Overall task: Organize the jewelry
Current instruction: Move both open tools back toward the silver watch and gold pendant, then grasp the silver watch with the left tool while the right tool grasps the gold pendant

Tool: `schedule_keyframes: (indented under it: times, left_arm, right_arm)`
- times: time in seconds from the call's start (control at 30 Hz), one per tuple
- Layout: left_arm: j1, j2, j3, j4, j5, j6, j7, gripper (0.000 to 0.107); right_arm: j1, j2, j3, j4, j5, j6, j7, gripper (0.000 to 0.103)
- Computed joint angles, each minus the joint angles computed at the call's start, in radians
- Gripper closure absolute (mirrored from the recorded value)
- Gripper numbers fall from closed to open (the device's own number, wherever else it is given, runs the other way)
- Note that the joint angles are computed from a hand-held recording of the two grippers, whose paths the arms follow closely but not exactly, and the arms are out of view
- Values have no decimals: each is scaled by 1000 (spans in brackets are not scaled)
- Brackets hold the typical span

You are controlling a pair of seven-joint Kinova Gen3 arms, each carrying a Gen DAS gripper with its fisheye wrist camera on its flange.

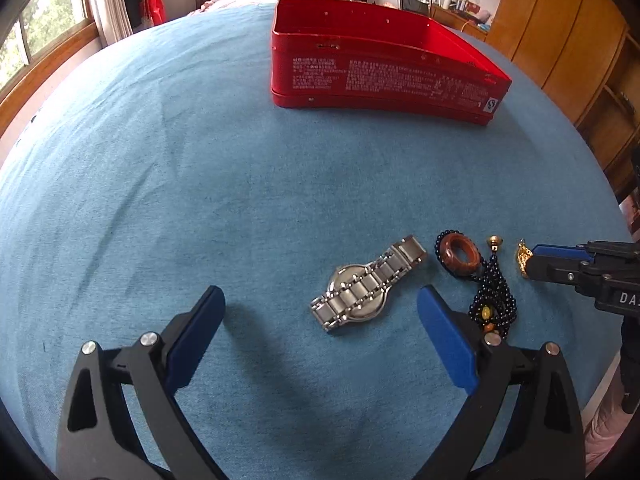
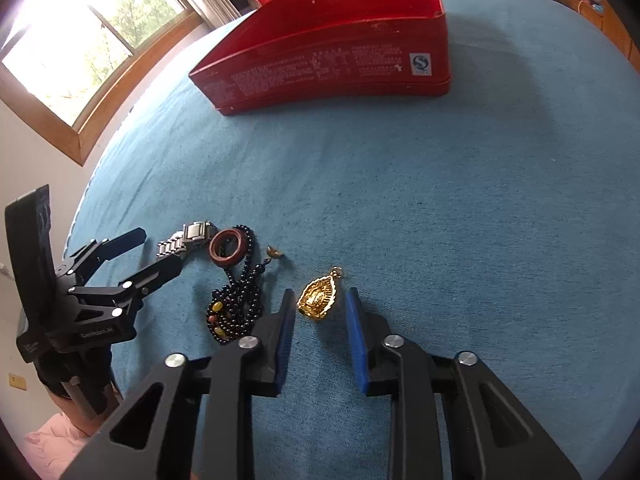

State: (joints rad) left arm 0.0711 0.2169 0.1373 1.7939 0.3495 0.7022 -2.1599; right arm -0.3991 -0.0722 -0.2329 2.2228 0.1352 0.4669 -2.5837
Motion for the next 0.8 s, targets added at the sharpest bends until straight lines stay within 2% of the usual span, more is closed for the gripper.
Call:
schedule_keyframes:
  times: [0.2,0.33,0.47,0.53,0.7,0.77,0.8]
  left_arm:
    - [10,8,0,0,-19,-12,7,12]
    - [7,14,11,-7,-15,9,-17,13]
    - [18,9,10,-6,-24,4,-28,34]
    - [22,13,9,-12,-30,4,-26,41]
    - [35,19,20,-19,-38,0,-47,51]
    - [34,16,27,-18,-28,7,-66,67]
    - [31,15,28,-19,-20,15,-73,70]
  right_arm:
    - [-20,15,-31,-22,106,40,-94,83]
    - [-30,2,-22,-14,96,35,-90,83]
    - [-24,-4,-12,-2,78,16,-68,83]
    - [-20,-7,-10,3,69,9,-56,83]
    - [-3,-15,-5,12,42,-6,-27,83]
    - [1,-20,-2,15,29,-7,-11,83]
    - [4,-23,-1,17,23,-6,-5,83]
